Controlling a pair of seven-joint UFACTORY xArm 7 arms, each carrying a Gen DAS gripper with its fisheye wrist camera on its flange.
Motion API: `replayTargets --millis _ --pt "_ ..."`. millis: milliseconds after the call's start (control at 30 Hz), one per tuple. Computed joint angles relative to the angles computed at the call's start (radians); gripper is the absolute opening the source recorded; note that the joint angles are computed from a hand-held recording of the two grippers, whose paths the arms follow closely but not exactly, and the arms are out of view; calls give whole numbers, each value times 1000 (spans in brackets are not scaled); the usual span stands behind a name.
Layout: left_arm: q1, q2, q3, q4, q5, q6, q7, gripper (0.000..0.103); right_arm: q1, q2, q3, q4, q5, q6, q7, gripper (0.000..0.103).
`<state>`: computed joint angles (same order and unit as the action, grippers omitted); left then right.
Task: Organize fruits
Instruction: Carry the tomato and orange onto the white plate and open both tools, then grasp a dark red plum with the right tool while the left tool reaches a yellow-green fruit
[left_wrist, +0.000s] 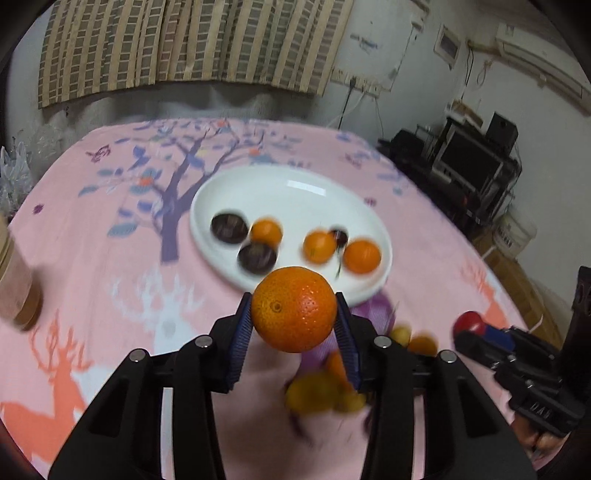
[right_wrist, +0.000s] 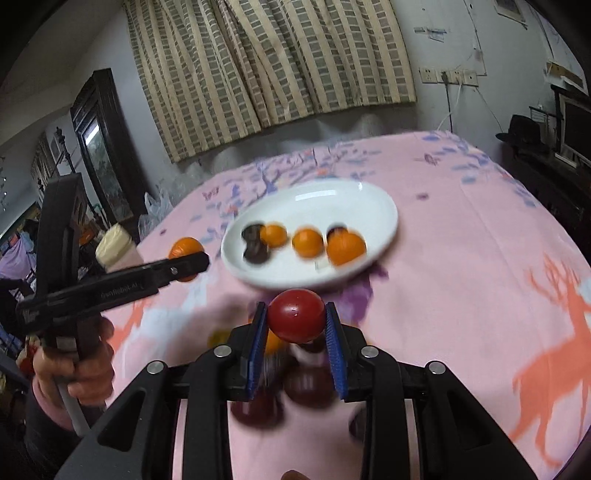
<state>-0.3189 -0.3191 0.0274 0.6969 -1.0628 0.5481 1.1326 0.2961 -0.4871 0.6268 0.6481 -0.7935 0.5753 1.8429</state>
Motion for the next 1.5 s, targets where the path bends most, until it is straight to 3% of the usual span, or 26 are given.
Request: replayTargets --millis 67,200,467,500,567,600,667,833,967,1067,1167,1267,1367,1433,1500 --pt "-16 78 -24 77 -32 -38 -30 42 -67 64 -38 42 -48 -37 -14 31" --pt "-7 240 -86 214 18 -117 -132 42 -113 232 -109 158 -111 22 -78 31" --pt "68 432 -163 366 224 -105 -329 43 -65 370 -250 217 -146 -18 -154 32" --pt "72 434 -173 365 239 -120 -340 52 -52 377 -263 217 -145 -20 -158 33" --pt "78 412 -193 341 232 -170 -323 76 -23 371 -284 212 -130 -14 -165 49" --pt "77 389 -205 316 197 -226 -292 82 -7 362 -292 209 -124 -3 -161 53" --pt "74 346 -209 291 132 -253 -227 91 17 323 -303 188 -145 0 -116 67" --pt "34 223 -161 214 21 -247 -137 98 41 228 -262 143 -182 33 -32 86" --pt "15 127 -90 125 6 -150 -109 98 64 165 -174 102 -224 113 70 87" --pt "15 67 -47 57 22 -97 -86 98 91 128 -151 64 -204 105 129 93" --pt "16 6 -19 -31 21 -131 -42 98 119 62 -118 -9 -156 83 205 94" --pt "28 -25 0 -95 87 -162 -84 98 138 13 -97 -69 -77 62 226 94" --pt "36 -31 41 -126 129 -136 -110 98 145 -19 -67 -132 -9 13 269 94" --pt "39 -41 57 -151 139 -135 -108 98 128 -29 -39 -146 -4 -38 287 93" --pt "35 -53 66 -172 142 -155 -97 98 114 -25 14 -121 1 -25 284 92"
